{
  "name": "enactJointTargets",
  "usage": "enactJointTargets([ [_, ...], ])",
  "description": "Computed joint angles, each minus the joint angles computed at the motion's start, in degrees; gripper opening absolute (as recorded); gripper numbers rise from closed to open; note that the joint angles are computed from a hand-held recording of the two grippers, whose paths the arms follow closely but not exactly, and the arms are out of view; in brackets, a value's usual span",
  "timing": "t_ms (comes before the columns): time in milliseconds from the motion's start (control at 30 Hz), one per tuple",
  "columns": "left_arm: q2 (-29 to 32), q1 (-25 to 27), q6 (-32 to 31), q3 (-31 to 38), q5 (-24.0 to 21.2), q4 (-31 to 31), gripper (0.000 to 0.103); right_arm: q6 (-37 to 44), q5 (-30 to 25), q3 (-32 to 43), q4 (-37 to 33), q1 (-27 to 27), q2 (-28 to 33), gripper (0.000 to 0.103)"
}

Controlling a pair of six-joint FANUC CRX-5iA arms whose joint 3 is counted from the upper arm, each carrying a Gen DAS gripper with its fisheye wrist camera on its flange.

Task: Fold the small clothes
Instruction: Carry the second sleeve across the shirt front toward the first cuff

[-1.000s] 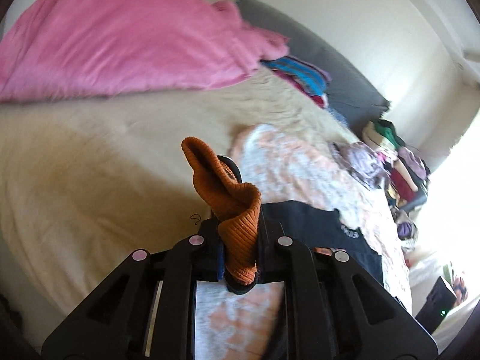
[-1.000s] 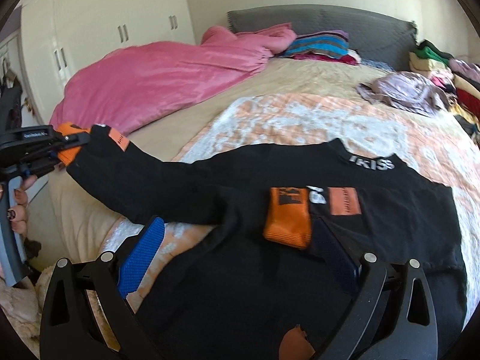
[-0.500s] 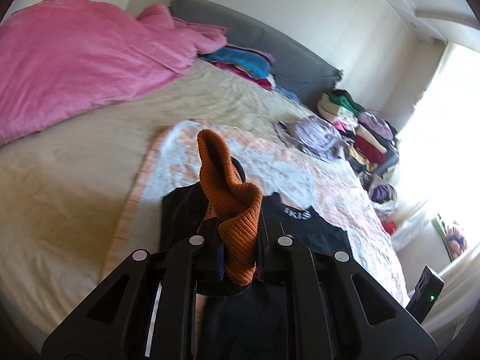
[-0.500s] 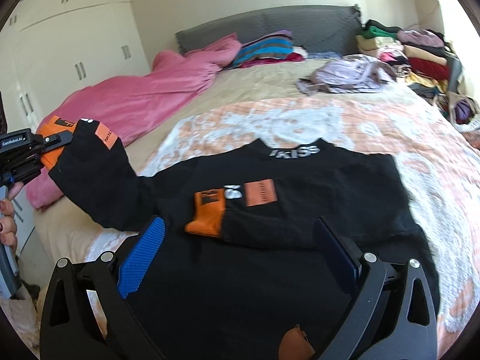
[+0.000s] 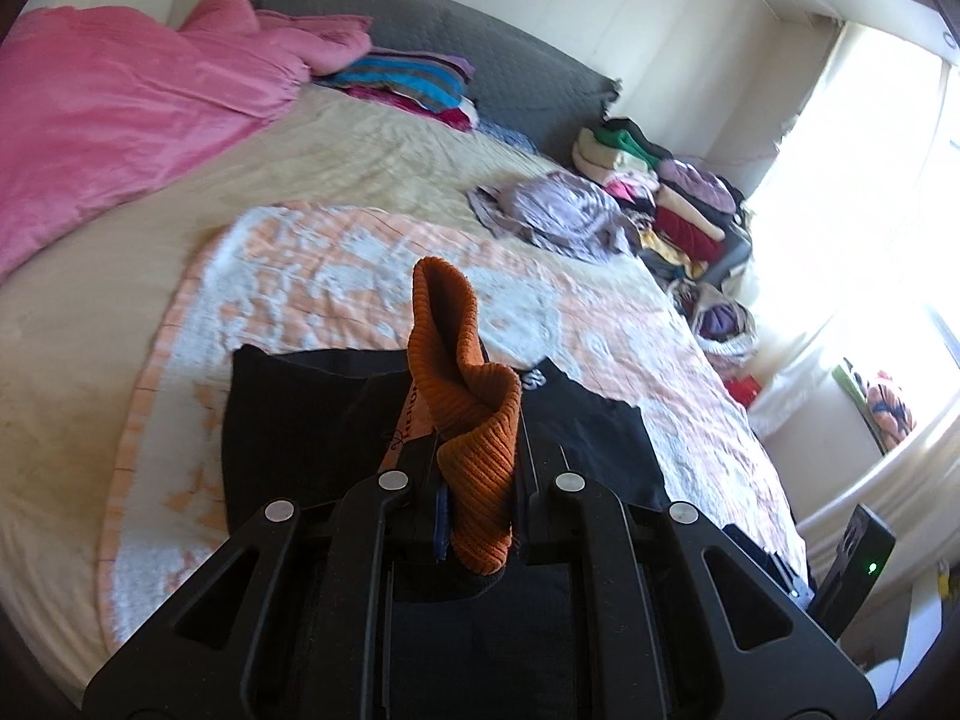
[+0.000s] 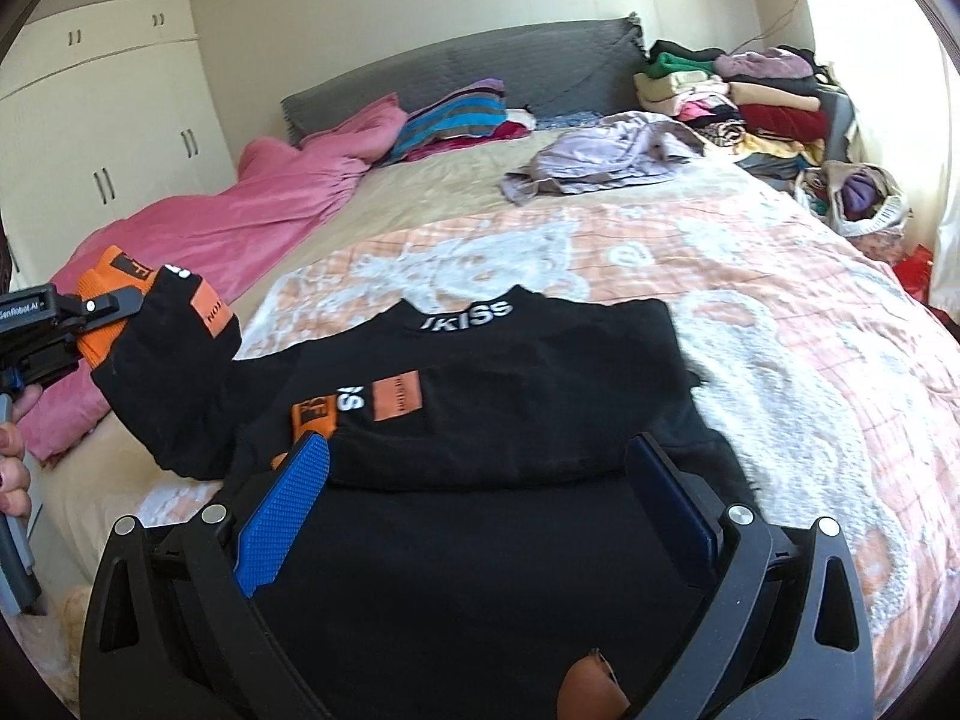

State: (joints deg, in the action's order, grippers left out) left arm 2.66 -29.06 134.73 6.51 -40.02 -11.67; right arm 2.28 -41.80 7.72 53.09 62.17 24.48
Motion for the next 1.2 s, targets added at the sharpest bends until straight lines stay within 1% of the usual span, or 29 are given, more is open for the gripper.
enactJointTargets([
  [100, 1.3, 0.2, -3.1, -0.1, 1.2, 3.3, 0.008, -1.2, -1.3, -1.0, 0.9, 0.0, -0.7, 0.098],
  [333, 5.3, 0.0, -9.3, 1.3, 1.7, 8.7, 0.008, -4.4, -2.9, -3.5, 1.7, -0.2, -2.3, 0.098],
  [600, 11.3, -1.1, -14.9, 5.4, -0.4, 11.6, 0.008, -6.8, -4.4, -5.0, 2.1, -0.8, -3.2, 0.098],
  [767, 14.2, -1.5, -19.0, 7.2, -1.1, 14.2, 0.008, -7.6, -5.4, -5.4, 2.3, -0.9, -3.3, 0.098],
  [833, 15.3, -1.6, -20.1, 8.2, -1.6, 14.2, 0.008, -8.1, -5.3, -5.9, 2.7, -1.0, -3.6, 0.098],
  [967, 17.0, -1.3, -24.1, 8.5, -1.4, 17.5, 0.009, -8.9, -5.7, -6.1, 2.6, -1.2, -3.6, 0.098],
  [1033, 17.6, -1.2, -24.8, 8.5, -1.4, 18.4, 0.012, -9.0, -6.2, -6.1, 2.5, -1.2, -3.6, 0.098],
  [1133, 18.1, -0.7, -28.0, 6.7, -0.1, 22.8, 0.016, -9.2, -6.5, -6.0, 2.3, -1.3, -3.4, 0.098],
  [1200, 18.1, -0.3, -30.7, 4.9, 0.8, 26.5, 0.027, -9.1, -6.7, -5.9, 2.0, -1.4, -3.3, 0.098],
])
